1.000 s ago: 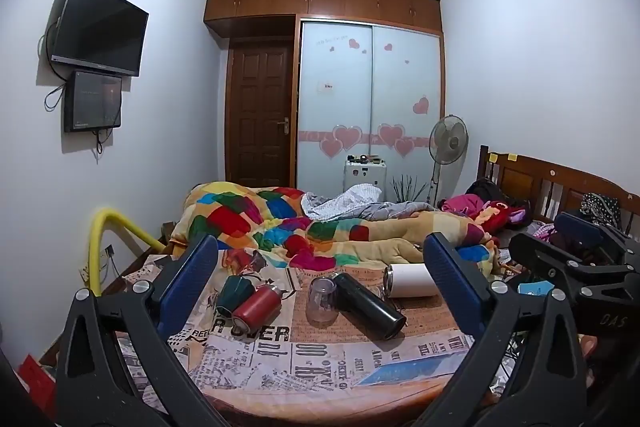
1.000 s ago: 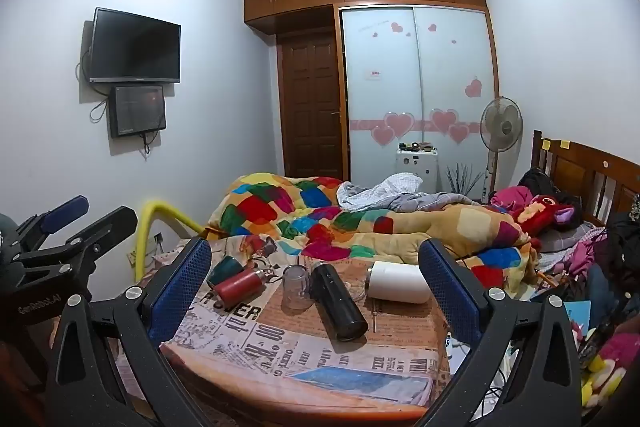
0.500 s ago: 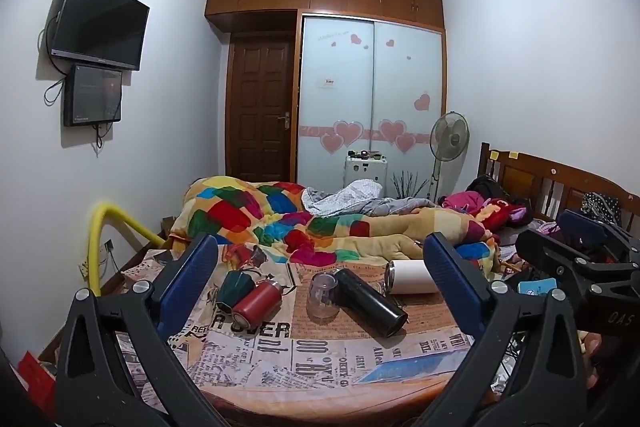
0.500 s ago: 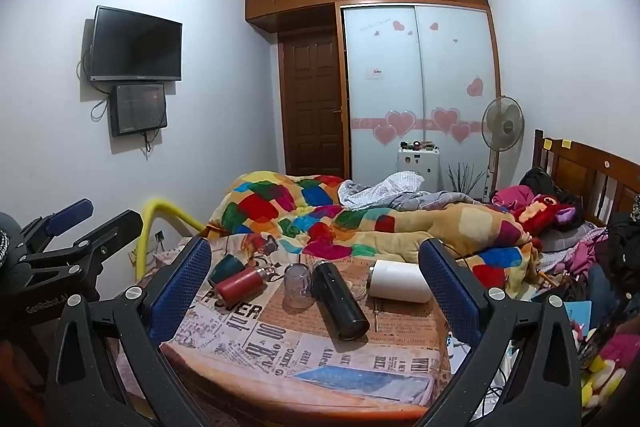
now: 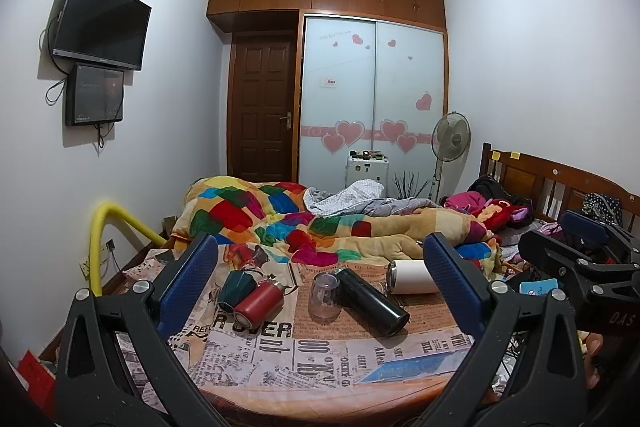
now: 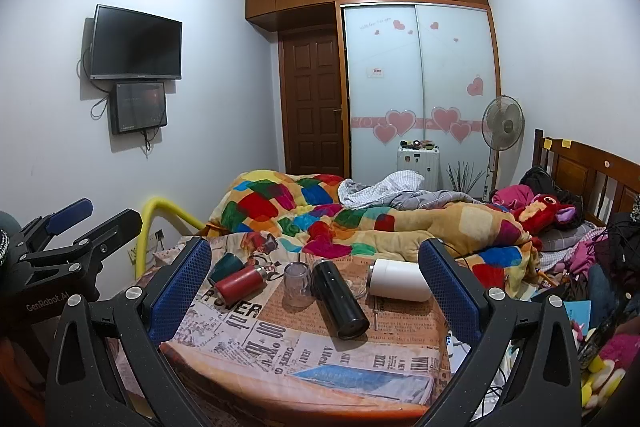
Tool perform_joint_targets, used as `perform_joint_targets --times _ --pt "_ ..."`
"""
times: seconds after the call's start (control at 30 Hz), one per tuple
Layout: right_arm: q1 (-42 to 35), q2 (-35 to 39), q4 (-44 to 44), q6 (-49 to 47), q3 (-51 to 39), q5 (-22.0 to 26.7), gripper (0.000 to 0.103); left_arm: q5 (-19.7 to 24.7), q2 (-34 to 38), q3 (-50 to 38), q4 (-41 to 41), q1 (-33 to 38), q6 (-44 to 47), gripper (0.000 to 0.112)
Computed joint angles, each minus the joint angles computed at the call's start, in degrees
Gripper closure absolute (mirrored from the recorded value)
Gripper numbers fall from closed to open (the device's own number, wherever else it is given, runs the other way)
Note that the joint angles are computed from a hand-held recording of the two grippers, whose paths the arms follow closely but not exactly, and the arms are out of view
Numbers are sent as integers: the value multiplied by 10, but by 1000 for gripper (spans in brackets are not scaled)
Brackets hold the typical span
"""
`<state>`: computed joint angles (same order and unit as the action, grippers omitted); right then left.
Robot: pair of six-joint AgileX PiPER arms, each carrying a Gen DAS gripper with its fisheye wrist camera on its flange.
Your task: Flip cup upright
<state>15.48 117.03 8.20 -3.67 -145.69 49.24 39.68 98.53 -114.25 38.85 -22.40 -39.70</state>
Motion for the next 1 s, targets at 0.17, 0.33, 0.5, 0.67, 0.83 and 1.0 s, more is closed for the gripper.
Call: perform_joint_targets --times 0.17,0.33,0.5,0.67,0.83,1.0 --pt "0 1 1 0 -3 2 0 -1 -2 2 1 -1 0 9" --pt "-1 -1 1 -2 1 1 0 0 -5 3 4 -2 -1 9" --pt "-1 0 2 -2 2 0 0 2 -3 -1 4 -3 1 9" --pt "-2 -1 3 -3 3 -1 0 11 1 -15 3 -9 9 9" --pt "-2 -2 3 -3 4 -2 0 10 0 -17 -2 -8 15 9" --pt "-1 -3 2 -3 7 -3 0 12 1 -20 -2 -9 15 9"
